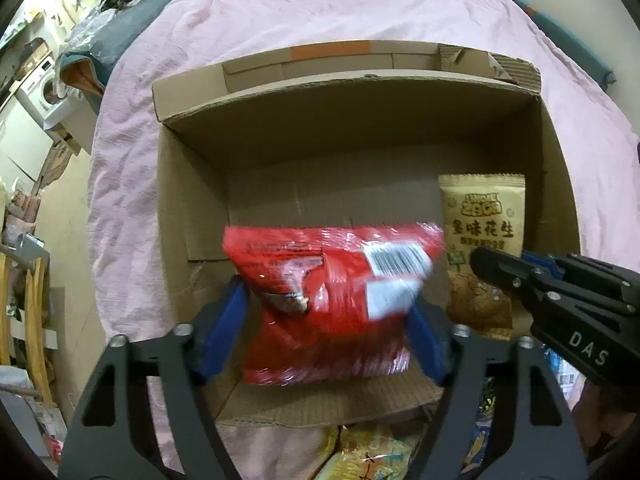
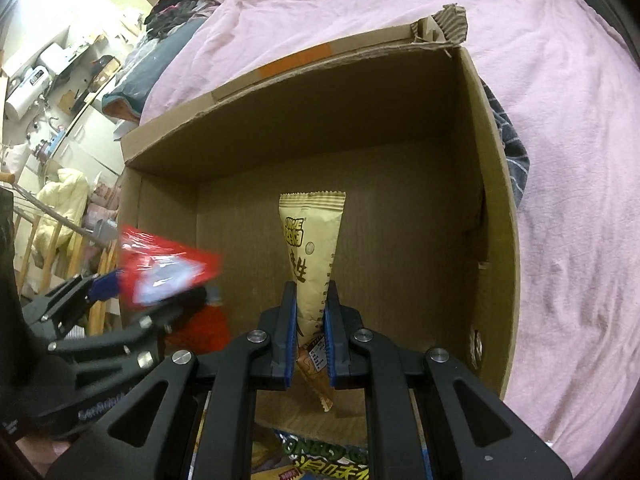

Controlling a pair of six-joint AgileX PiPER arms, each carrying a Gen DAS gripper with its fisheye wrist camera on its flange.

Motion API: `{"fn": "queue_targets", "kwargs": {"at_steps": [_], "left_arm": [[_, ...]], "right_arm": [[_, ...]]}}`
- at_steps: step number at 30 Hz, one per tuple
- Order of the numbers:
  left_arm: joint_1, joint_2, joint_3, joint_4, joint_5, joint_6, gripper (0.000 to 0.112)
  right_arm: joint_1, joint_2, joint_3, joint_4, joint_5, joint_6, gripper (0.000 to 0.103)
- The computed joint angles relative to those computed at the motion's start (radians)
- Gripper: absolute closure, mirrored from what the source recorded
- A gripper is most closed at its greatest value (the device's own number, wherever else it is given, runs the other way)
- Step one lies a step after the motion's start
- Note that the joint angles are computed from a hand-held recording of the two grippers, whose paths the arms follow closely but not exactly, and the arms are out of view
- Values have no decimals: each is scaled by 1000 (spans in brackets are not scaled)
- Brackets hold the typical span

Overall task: Organize snacks
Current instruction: 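Carry the red bag and peanut packet into the box and open both tools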

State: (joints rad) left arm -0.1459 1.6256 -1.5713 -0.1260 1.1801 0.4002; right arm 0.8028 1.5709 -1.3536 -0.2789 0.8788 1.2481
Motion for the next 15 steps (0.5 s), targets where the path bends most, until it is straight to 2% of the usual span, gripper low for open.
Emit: {"fn": "queue_targets", "kwargs": {"at_steps": [2,7,12,13,15], "left_arm": [[-5,-13,10,5,-17,-7,32],[1,-56,48,-7,-61,21,31],[27,-61,35,-46,-55,24,31],[32,-63,34,-56,-57,28,31],[40,-72,38,-68,-69,30,31]], "right_arm": [[16,-1,7,-20,8,15,91],[22,-23,30,-38,1,49,87],[30,-36,27,-67,5,61,86],[36,-37,21,-82,13,68,83],[54,-47,14,-129,34,96,66]]}}
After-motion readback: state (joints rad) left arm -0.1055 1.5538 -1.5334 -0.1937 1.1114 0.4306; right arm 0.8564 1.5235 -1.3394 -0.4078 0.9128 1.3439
